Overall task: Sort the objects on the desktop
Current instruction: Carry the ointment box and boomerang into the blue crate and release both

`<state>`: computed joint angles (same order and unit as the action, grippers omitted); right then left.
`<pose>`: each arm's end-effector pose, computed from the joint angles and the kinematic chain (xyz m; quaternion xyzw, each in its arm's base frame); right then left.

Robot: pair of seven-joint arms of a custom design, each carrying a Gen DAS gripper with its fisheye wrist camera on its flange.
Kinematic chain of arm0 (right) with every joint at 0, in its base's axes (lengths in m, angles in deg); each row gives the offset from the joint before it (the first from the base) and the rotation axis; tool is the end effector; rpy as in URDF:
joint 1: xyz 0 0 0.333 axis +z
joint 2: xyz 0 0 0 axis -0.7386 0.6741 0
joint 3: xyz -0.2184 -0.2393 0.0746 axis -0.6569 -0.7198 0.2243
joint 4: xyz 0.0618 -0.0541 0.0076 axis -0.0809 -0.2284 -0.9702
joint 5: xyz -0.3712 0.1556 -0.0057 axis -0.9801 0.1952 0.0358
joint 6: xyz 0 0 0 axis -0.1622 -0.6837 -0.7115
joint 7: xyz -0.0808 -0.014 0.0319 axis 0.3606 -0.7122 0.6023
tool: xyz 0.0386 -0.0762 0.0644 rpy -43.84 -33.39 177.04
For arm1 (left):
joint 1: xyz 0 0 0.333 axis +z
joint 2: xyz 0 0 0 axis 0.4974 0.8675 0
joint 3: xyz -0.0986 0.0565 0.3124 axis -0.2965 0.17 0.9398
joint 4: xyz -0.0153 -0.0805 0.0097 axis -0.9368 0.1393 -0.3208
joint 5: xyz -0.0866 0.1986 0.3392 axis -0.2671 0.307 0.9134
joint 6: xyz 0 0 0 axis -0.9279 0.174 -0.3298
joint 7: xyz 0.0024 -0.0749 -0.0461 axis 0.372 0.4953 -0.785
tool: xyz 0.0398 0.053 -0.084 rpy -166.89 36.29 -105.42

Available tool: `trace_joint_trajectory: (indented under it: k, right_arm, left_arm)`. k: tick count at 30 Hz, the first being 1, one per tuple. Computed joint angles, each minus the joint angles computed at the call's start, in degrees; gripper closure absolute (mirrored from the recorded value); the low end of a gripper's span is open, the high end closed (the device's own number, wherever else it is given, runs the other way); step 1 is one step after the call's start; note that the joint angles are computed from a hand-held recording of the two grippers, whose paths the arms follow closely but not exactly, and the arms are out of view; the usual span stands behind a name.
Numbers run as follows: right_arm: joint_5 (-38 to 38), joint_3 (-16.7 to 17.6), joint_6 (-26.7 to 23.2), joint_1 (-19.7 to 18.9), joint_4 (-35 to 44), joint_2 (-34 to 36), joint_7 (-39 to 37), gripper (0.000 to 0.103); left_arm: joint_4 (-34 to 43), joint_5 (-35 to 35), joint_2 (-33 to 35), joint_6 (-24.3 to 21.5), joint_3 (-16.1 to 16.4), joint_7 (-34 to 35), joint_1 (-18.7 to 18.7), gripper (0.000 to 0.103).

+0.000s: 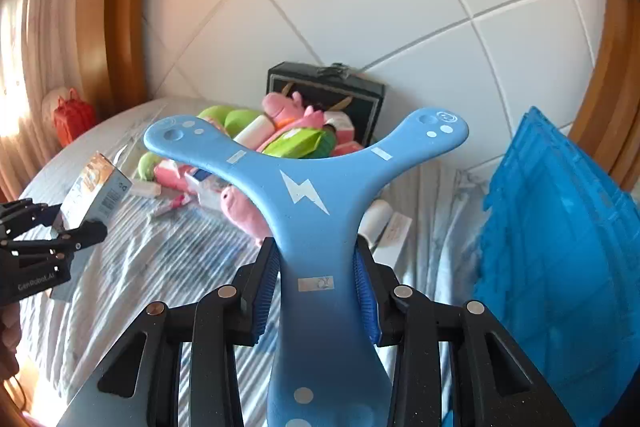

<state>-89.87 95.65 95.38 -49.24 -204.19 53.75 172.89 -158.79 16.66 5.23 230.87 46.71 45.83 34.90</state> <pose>0.4360 0.1113 0.4762 -0.5976 0.6769 -0.3803 0.2004 0.4358 -0.1703 0.4266 -0.6206 0.6816 -0.3172 0.2230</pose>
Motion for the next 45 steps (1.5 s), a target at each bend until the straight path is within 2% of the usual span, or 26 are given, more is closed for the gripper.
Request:
trace_joint_trajectory:
  k: [1, 3, 6, 10, 11, 14, 16, 17, 19, 20, 21, 25, 31, 38, 43, 45]
  right_arm:
    - [0.4, -0.2, -0.8, 0.0, -0.7, -2.3, 0.2, 0.067]
    - [1.2, -0.1, -2.5, -0.5, -2.2, -6.7, 0.1, 0.067]
    - [1.8, 0.6, -4.9, -2.2, -4.2, -13.3, -0.4, 0.067]
    - [3.6, 0.5, -7.4, -4.8, -6.9, -22.2, -2.6, 0.067]
    - [4.3, 0.3, -7.9, -5.6, -7.5, -24.3, -3.3, 0.067]
    - [6.6, -0.7, -10.4, -8.1, -9.2, -30.9, -6.8, 0.067]
    - [7.7, -1.7, -12.0, -10.5, -9.8, -34.5, -9.5, 0.067]
    - [8.4, -2.4, -12.7, -11.4, -10.4, -36.4, -11.0, 0.067]
    - [9.2, -3.9, -13.7, -13.7, -11.5, -39.7, -13.9, 0.067]
    - [9.6, -4.6, -13.9, -14.9, -11.9, -40.7, -15.4, 0.067]
    - [9.9, -5.5, -14.1, -16.1, -12.3, -41.6, -16.9, 0.067]
    - [10.9, -8.7, -13.5, -21.4, -13.6, -43.1, -21.7, 0.067]
    - [13.6, -13.6, -10.7, -27.1, -16.0, -42.8, -28.2, 0.067]
    - [17.7, -17.5, -6.6, -31.7, -19.0, -42.6, -34.5, 0.067]
    - [22.0, -18.4, -4.7, -32.5, -20.5, -43.5, -38.4, 0.066]
    - [23.3, -17.7, -4.7, -33.3, -20.1, -42.5, -39.7, 0.066]
  left_arm:
    - [0.7, 0.0, -0.4, 0.0, -0.1, 0.2, -0.8, 0.056]
    - [2.0, -1.2, -0.6, 0.8, 2.4, 1.8, -5.5, 0.056]
    - [5.0, -1.8, -0.6, 1.5, 1.2, 2.8, -7.7, 0.056]
    - [10.7, -1.6, 1.0, 1.7, -2.3, 3.5, -8.7, 0.056]
    - [12.6, -1.0, 1.6, 1.5, -4.2, 3.1, -7.9, 0.056]
    - [18.3, 3.5, 3.8, 0.8, -13.3, -1.1, -1.6, 0.056]
    - [22.5, 6.8, 6.1, -0.3, -17.1, -3.8, 0.2, 0.056]
    - [24.7, 10.0, 7.3, -1.0, -20.5, -6.7, 2.8, 0.056]
    - [30.1, 20.9, 10.9, -3.4, -28.1, -16.0, 8.6, 0.056]
    - [33.4, 28.3, 13.8, -5.5, -29.9, -21.8, 8.9, 0.056]
    - [36.7, 33.8, 16.9, -8.1, -30.3, -25.6, 7.3, 0.056]
    - [46.7, 40.9, 26.7, -15.9, -27.9, -27.7, -3.2, 0.056]
    - [59.8, 42.4, 37.2, -26.1, -23.4, -23.2, -17.3, 0.056]
    - [65.9, 40.8, 41.4, -29.8, -17.7, -19.9, -26.0, 0.056]
    - [67.5, 38.9, 42.2, -31.3, -13.5, -19.5, -30.3, 0.056]
    - [67.5, 39.0, 41.7, -32.0, -11.4, -20.1, -32.2, 0.056]
